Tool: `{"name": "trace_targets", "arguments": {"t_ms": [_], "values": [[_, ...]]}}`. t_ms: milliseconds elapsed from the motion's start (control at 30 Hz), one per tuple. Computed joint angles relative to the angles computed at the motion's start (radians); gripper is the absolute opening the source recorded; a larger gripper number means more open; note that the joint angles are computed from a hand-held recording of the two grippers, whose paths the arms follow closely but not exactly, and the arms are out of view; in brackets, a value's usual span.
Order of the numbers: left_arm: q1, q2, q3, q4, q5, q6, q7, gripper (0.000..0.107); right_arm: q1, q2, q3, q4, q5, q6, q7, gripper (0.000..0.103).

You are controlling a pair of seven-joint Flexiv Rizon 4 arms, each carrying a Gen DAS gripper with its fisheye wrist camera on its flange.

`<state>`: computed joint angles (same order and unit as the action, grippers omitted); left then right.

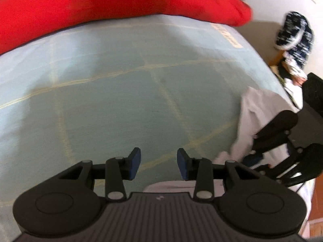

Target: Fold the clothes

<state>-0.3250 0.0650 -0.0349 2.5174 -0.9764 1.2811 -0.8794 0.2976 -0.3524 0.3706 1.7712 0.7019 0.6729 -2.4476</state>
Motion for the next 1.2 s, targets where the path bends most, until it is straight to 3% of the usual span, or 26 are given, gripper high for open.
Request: {"name": "trace_targets", "arguments": {"t_ms": [167,267,367,433,500,567,667,833,933,1033,1067,1133,1200], "values": [[-0.020,-0.013,-0.010,-0.033,-0.104,-0.152,0.192,0.037,0.002,0.028,0.006,0.054,0.037,0.081,-0.016,0.016],[0.003,-0.039,-0.016,-0.057,-0.025,-0.230,0.194,0.037,-0.001,0.048,0.011,0.066,0.055,0.096,-0.026,0.016],[0.016,-0.055,-0.023,-0.067,0.018,-0.242,0.173,0.037,-0.014,0.083,0.011,0.082,0.081,0.085,-0.063,0.016],[0.028,-0.060,-0.023,-0.077,0.056,-0.258,0.132,0.033,-0.013,0.108,0.002,0.098,0.087,0.079,-0.068,0.016],[0.037,-0.060,-0.023,-0.088,0.097,-0.279,0.088,0.013,-0.006,0.131,-0.007,0.118,0.085,0.080,-0.065,0.018],[0.037,-0.048,-0.026,-0.091,0.138,-0.282,0.064,0.008,-0.001,0.151,-0.018,0.135,0.084,0.076,-0.060,0.020],[0.031,-0.031,-0.028,-0.083,0.167,-0.222,0.016,0.003,0.004,0.173,-0.033,0.151,0.084,0.075,-0.055,0.022],[0.012,-0.012,-0.022,-0.070,0.145,-0.049,-0.028,0.003,0.011,0.187,-0.053,0.164,0.091,0.101,-0.047,0.023],[0.011,-0.041,-0.021,-0.076,0.122,-0.014,-0.044,0.003,0.014,0.183,-0.062,0.162,0.080,0.139,-0.036,0.023],[0.026,-0.074,-0.027,-0.079,0.186,-0.020,-0.080,0.003,0.002,0.173,-0.078,0.129,0.059,0.170,-0.044,0.024],[0.027,-0.082,-0.030,-0.077,0.186,-0.018,-0.086,0.003,0.000,0.164,-0.083,0.115,0.046,0.199,-0.049,0.027],[0.028,-0.092,-0.039,-0.070,0.164,-0.011,-0.085,0.003,-0.005,0.136,-0.094,0.080,0.007,0.260,-0.056,0.047],[0.023,-0.094,-0.047,-0.061,0.117,0.000,-0.060,0.003,-0.016,0.078,-0.103,0.022,-0.047,0.273,-0.049,0.052]]}}
